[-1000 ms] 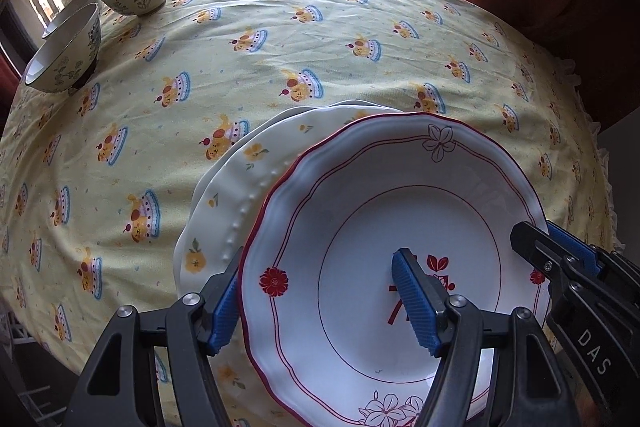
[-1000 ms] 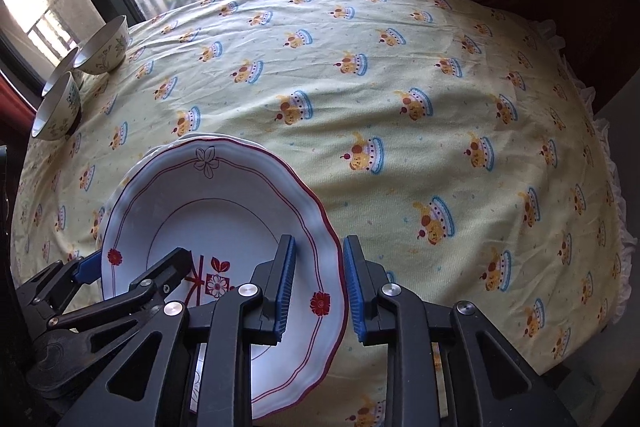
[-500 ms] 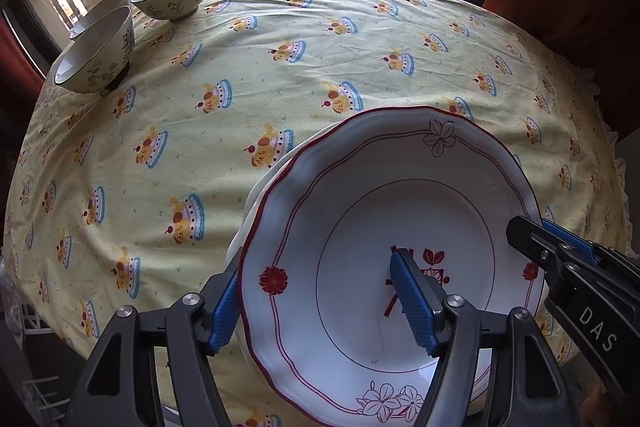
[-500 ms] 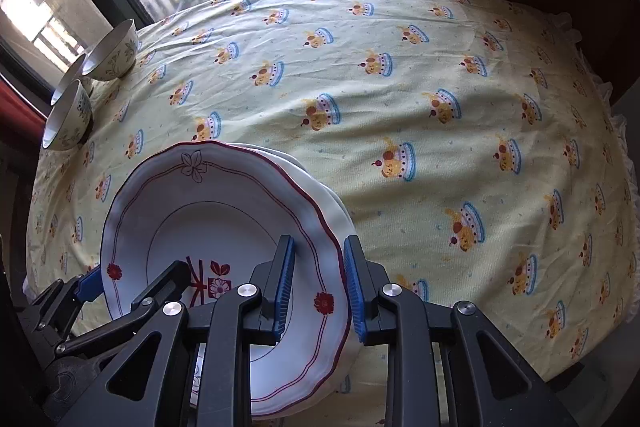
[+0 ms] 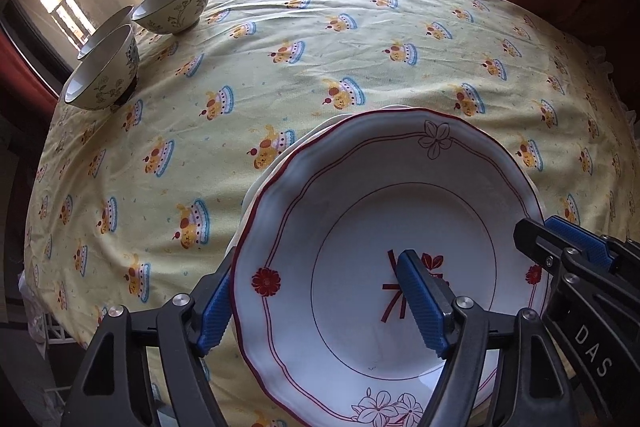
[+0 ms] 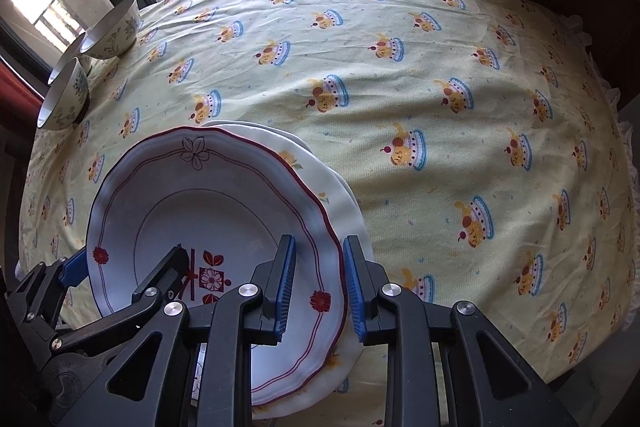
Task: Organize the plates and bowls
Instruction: 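Carry the red-rimmed plate with the left tool over the white plate stack, then lower the red-rimmed plate onto the stack and open the left tool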
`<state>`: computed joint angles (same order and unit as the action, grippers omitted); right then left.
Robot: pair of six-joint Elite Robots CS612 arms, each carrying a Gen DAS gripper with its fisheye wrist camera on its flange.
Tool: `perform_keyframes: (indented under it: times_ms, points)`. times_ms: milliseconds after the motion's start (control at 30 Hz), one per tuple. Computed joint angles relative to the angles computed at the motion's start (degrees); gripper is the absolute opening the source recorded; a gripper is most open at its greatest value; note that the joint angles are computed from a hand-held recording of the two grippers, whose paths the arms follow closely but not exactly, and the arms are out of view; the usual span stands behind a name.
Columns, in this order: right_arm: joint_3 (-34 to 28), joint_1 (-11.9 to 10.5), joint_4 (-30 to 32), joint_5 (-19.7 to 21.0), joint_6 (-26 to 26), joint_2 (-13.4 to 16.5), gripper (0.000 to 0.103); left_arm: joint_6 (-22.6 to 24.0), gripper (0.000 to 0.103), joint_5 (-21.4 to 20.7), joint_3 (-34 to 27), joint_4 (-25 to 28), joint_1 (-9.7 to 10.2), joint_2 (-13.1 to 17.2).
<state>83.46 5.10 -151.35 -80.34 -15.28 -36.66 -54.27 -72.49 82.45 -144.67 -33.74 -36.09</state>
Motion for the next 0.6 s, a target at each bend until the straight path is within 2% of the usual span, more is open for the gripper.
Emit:
perform_keyframes:
  times_ms: [167, 300, 367, 433, 600]
  points:
    - [0.1, 0.0, -0.7, 0.1, -1.4, 0.1, 0.028, -1.4, 0.088, -0.7, 0.0, -0.8, 0.14, 0.1]
    - [0.1, -0.2, -1.4, 1.8, -2.0, 0.1, 0.029, -2.6, 0.090, -2.0, 0.8, -2.3, 0.57, -0.4]
    - [0.2, -0.2, -1.9, 2.7, -2.5, 0.0, 0.040, -2.2, 0.092, -1.5, 1.0, -2.5, 0.49, -0.6]
    - [0.4, -0.1, -2.8, 3.9, -2.3, -0.1, 0.064, -1.8, 0.095, -0.8, 1.4, -3.2, 0.40, -1.0]
    - [0.7, 0.5, -3.9, 4.3, -2.3, -0.5, 0.067, -1.2, 0.099, -0.8, 3.0, -5.9, 0.76, -1.9]
